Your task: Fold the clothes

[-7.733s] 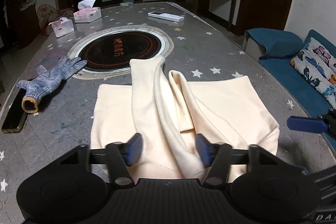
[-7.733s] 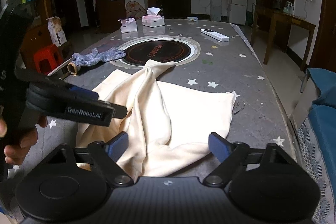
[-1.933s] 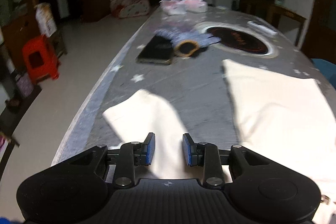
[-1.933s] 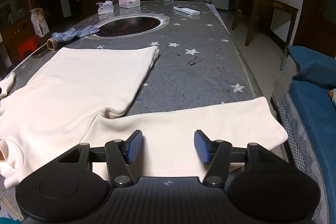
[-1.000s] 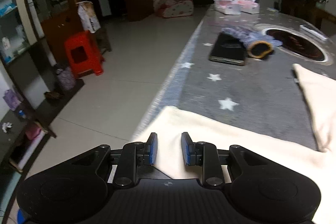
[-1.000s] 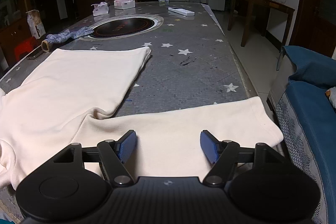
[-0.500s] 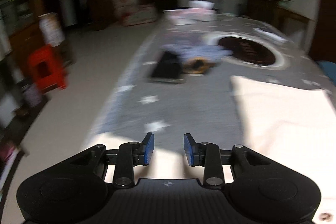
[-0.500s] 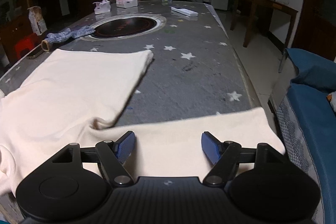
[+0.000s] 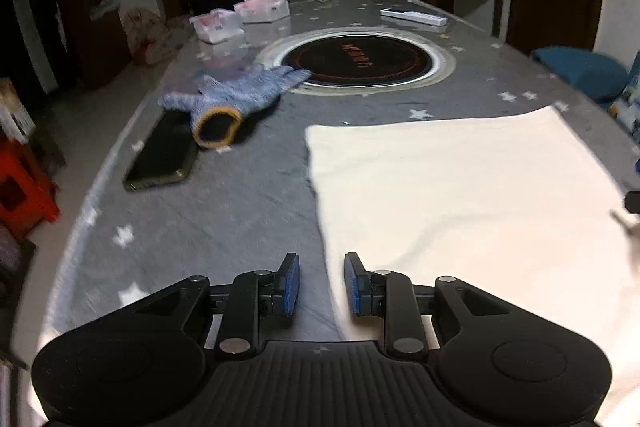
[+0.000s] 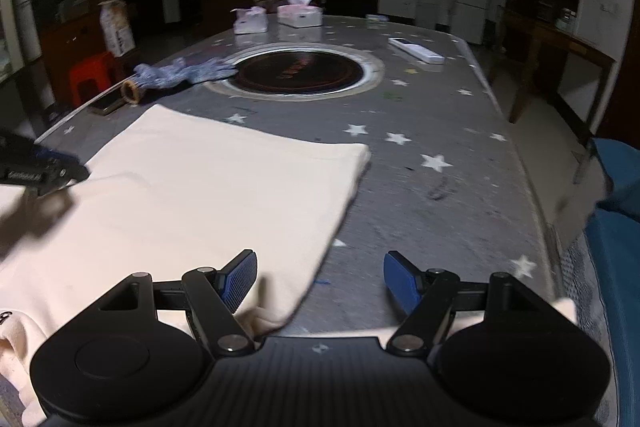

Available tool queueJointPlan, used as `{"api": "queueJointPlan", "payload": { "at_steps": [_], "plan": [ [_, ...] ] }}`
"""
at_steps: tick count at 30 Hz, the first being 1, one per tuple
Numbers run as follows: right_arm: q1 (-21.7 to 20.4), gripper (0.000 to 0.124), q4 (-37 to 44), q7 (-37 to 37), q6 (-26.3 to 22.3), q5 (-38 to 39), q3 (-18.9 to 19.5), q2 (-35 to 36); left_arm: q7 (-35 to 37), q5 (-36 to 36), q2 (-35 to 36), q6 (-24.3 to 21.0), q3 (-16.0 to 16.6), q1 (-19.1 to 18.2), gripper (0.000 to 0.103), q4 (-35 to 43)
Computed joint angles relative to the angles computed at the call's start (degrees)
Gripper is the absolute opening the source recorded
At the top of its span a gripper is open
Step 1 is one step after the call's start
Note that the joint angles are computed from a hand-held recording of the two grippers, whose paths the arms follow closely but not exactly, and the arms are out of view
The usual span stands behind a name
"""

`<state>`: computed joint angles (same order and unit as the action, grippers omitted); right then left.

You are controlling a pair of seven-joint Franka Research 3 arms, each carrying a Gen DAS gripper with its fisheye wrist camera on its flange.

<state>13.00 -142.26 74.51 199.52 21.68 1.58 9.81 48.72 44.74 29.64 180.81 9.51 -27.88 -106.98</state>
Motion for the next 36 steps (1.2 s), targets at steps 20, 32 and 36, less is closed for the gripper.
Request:
{"api": "queueJointPlan", "payload": {
  "at_steps": [20, 32, 36],
  "plan": [
    [-0.49, 0.077, -0.58, -4.86, 0.27, -4.54, 2.75, -0.59, -11.99, 16.29, -4.39, 6.11, 8.12, -7.23, 0.036, -4.01],
    [-3.57, 0.081, -7.94, 9.64, -2.3, -27.34, 5.8, -5.83, 3.68, 6.94, -9.44, 19.09, 13.59, -15.11, 0.042, -19.67],
    [-6.62, 0.081, -10.61, 20.61, -0.84, -36.55, 5.53, -7.27, 6.68, 4.37, -9.9, 19.14, 11.61, -13.59, 0.043, -21.12]
  ]
}}
